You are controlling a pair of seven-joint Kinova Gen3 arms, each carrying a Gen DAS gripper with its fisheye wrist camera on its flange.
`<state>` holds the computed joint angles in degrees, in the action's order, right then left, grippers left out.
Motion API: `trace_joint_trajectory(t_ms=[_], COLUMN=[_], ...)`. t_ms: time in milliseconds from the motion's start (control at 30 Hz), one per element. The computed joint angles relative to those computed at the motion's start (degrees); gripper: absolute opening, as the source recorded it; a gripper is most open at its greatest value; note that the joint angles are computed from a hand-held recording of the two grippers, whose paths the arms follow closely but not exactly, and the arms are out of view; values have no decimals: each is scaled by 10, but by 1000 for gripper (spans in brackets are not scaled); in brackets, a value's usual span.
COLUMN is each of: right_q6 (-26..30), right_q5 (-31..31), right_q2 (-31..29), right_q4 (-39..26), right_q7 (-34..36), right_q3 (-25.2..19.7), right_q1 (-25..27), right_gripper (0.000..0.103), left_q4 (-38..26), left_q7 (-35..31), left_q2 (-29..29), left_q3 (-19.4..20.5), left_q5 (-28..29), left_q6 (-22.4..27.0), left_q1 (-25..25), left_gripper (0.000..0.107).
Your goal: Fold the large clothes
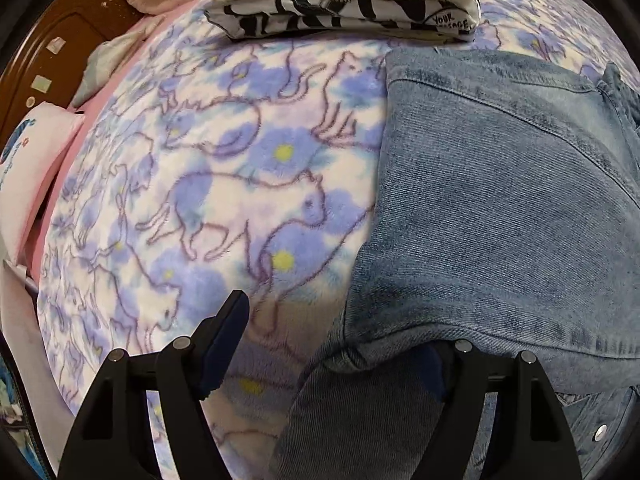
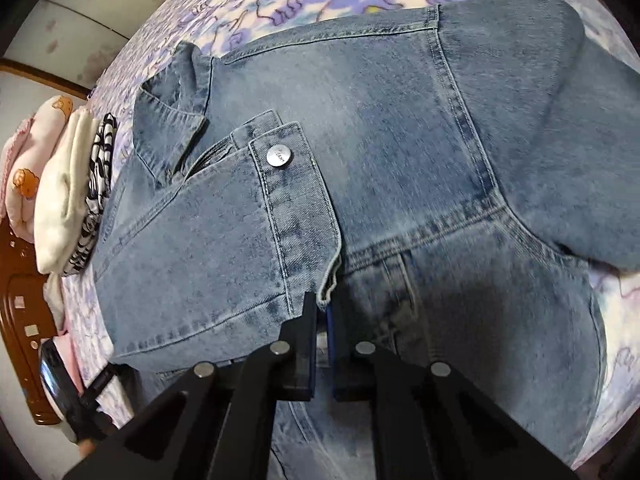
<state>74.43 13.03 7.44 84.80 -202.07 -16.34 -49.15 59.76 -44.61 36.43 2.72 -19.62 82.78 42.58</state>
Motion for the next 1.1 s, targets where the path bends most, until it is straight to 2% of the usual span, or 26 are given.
trace_joint_trajectory(t_ms=[67, 167, 233, 333, 633, 800, 900, 1000, 1033, 1100], right_q6=[37, 107, 147, 159, 180, 181, 223, 260, 278, 287], right_q5=[3, 8, 17, 18, 38, 35, 38, 63, 73, 100], right_q2=[24, 62, 86, 94, 111, 118, 129, 133, 138, 138], right_q4=[-30, -93, -126, -132, -143, -148, -177, -203, -219, -236], right_q7=[16, 67, 95, 98, 118, 125, 138, 145, 156, 165], right_q3=[-13, 35, 42, 33, 52, 57, 63, 62, 74, 67], right_q1=[7, -40, -52, -46, -64, -59, -70, -87, -102, -110], right_gripper=[3, 3, 3, 3, 3, 3, 7, 10, 10, 10], left_q4=[0, 15, 36, 77, 99, 100, 90, 77, 74, 67], left_q7=[-3, -4, -1, 8, -2, -5, -32, -51, -57, -61], left_q2=[1, -10, -22, -47, -58, -60, -63, -71, -77, -90], left_q3=[3, 3, -1, 11, 21, 22, 28, 31, 33, 37], left_q5=[8, 8, 8, 22, 27, 28, 23, 16, 16, 20], left_q6=[2, 0, -5, -39, -69, -67, -48, -25, -21, -20], left_q1=[-6, -5, -1, -21, -39, -40, -36, -26, -24, -20], left_gripper=[75, 76, 76, 76, 76, 76, 76, 76, 76, 76])
